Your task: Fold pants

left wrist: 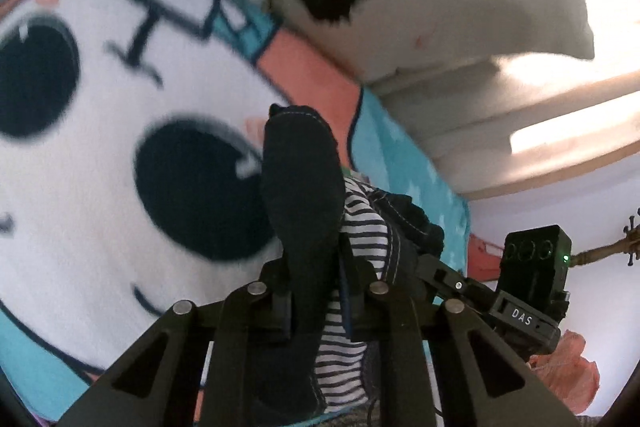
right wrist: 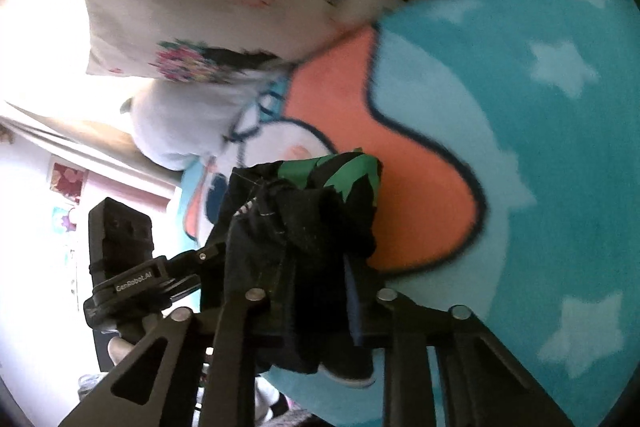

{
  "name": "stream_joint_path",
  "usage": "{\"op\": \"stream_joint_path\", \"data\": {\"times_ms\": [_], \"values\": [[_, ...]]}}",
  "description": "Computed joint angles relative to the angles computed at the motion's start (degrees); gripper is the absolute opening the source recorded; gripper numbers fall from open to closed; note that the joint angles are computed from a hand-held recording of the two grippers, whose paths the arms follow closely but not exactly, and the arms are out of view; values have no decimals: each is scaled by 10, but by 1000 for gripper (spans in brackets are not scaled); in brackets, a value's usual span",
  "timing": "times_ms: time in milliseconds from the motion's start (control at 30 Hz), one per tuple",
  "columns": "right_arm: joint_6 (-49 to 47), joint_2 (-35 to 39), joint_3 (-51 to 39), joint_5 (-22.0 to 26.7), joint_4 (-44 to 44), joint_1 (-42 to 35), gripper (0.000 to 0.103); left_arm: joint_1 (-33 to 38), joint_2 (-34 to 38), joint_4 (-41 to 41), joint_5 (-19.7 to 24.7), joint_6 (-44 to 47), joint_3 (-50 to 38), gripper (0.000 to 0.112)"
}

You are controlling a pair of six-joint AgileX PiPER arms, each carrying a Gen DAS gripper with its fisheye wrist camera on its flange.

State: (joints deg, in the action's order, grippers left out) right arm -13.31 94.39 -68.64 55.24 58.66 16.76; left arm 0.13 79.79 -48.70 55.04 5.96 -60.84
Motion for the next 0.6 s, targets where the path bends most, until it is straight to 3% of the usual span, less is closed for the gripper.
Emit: {"op": "stream_joint_path", "data": {"times_ms": [133,300,367,467,600], "values": [[40,51,-101,-9,-35,27,18,20,42,52,-4,-39,-65,16],[124,143,-236,-22,-147,90,16,13,102,195,-27,-165,-107,21],[155,172,-267,-18,-210,113,21,19,114,183,-30,-156,-95,28],[196,180,-274,-19,-265,127,36,23,99,161,-35,-138,-84,28],[240,126,-267,-22,-311,123,37,49,48,162,-22,-133,-71,28]]}}
